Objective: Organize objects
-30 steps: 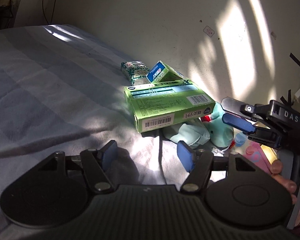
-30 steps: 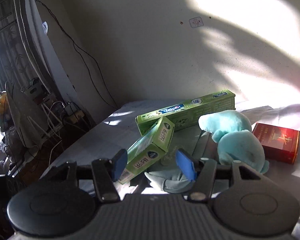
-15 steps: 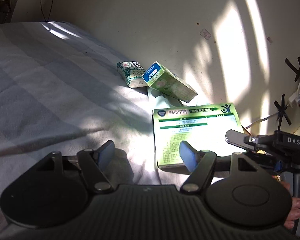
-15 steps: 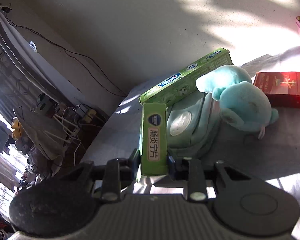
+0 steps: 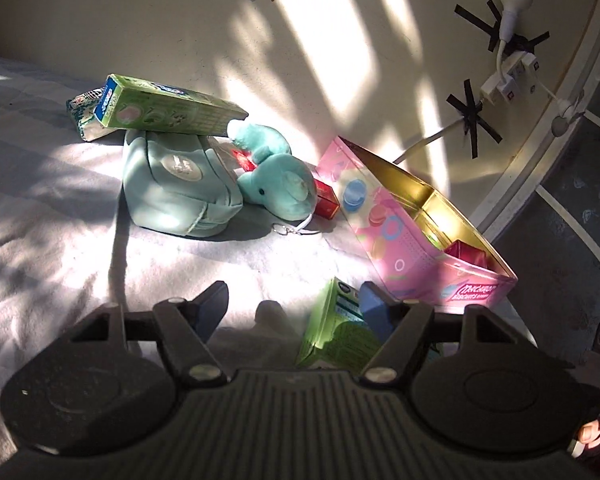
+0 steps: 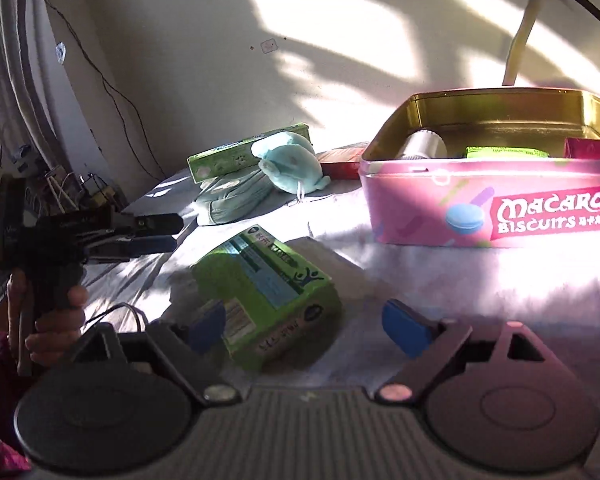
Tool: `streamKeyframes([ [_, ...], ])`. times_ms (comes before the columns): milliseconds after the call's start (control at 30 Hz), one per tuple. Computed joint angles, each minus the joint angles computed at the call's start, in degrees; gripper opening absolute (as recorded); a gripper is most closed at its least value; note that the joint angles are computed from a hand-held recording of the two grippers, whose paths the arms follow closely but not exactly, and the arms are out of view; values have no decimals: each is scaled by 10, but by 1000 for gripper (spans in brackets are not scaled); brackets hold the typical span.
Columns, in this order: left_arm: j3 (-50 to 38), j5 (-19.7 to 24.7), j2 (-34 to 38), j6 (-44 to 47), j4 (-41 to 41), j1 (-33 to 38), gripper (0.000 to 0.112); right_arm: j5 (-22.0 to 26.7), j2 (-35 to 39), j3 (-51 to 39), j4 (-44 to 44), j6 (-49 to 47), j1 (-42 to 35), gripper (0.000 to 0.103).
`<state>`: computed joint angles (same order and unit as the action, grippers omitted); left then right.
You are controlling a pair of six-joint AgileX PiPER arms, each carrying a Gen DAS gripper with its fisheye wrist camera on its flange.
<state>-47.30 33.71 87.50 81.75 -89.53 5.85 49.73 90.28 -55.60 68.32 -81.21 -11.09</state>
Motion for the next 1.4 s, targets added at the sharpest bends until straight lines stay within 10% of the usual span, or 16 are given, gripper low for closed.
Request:
streamKeyframes([
  [233,-58,-81,42,-68,117,-99,74,-156,-12,40,-21,-64,136,81],
  [333,-70,-38,72,-83,122,-92,73,-208,-9,57,32,-121,163,74],
  [433,-57,-61,43,-90,124,-104,73,-207,-13,55,41,-124,162,59],
  [733,-180,-94,30,-144,158,-181,73,-162,-63,51,261,-365,76,58],
  [900,-351,-137,145,-305,330,-263,73,-178,4,-52,207,-280,35,58],
  [1400,-708,-54,386,-785,806,-342,73,-266,203,-264,161,-143,17,65],
])
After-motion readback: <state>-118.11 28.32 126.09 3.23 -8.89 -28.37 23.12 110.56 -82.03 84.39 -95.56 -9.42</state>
